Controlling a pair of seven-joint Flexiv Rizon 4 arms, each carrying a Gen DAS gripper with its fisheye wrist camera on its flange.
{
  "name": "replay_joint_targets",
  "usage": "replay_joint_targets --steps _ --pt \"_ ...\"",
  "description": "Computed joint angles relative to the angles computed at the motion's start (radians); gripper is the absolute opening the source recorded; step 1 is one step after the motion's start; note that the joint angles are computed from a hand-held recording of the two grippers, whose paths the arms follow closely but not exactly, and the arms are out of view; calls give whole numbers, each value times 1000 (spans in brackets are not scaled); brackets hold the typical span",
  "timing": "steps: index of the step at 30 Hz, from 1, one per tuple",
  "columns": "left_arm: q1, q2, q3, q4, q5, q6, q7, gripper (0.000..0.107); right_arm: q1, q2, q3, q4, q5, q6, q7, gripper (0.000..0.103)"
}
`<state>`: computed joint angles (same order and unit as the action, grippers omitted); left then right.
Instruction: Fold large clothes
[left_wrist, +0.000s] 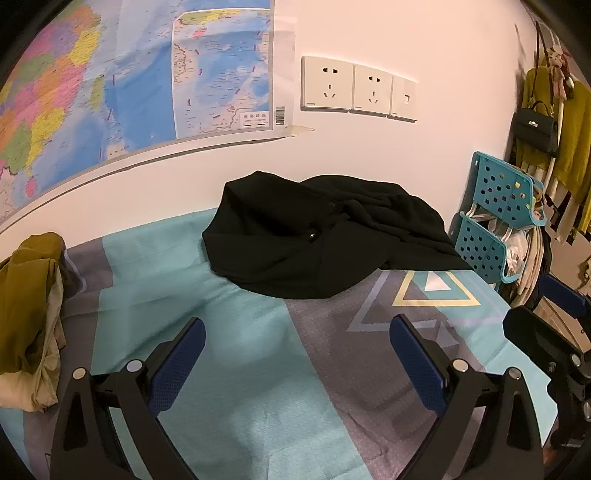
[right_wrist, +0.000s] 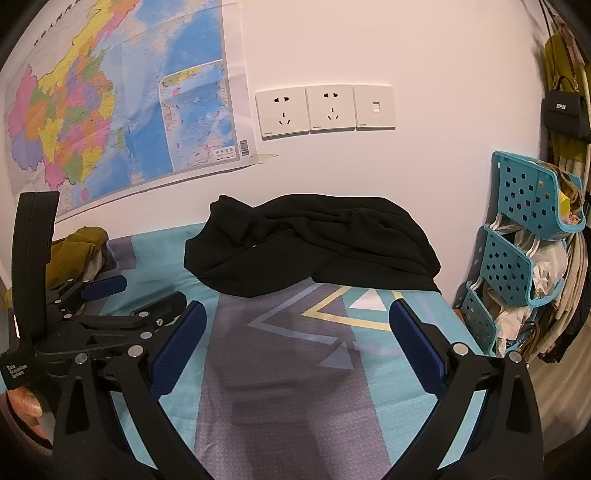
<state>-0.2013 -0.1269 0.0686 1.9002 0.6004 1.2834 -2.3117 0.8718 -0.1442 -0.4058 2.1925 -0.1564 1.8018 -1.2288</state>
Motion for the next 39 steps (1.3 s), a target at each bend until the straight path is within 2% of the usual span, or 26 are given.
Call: replay_joint_targets --steps 3,6,7,12,14,15,21,27,29,30,39 --pt "2 0 -1 0 -7 -2 1 96 2 -3 -3 0 2 6 -5 98" --pt "3 0 1 -1 -5 -3 -2 96 -37 -7 42 -8 6 3 -12 98" --pt "3 0 1 0 -7 -1 -1 96 -23 -7 28 -6 8 5 -15 98" --pt "5 2 3 3 -9 2 -3 96 -65 -13 75 -16 13 3 -22 98" --pt "8 3 3 6 -11 7 -3 96 -52 -11 62 -13 13 3 -22 98" --pt "8 4 3 7 -12 7 -4 96 -77 -14 87 -18 11 3 -22 98" --pt "10 8 1 8 -7 5 -8 96 -79 -13 88 -18 6 -1 -16 98" --pt "11 13 -1 9 1 2 -16 96 -47 -12 56 -10 10 6 -19 98" --pt "11 14 -2 8 5 1 -21 96 -69 -14 80 -14 12 5 -19 98" --pt "11 14 -2 7 7 0 -23 96 -38 -12 48 -10 16 6 -21 98" --pt "15 19 -7 10 13 2 -30 96 -8 -7 21 -1 31 6 -28 98"
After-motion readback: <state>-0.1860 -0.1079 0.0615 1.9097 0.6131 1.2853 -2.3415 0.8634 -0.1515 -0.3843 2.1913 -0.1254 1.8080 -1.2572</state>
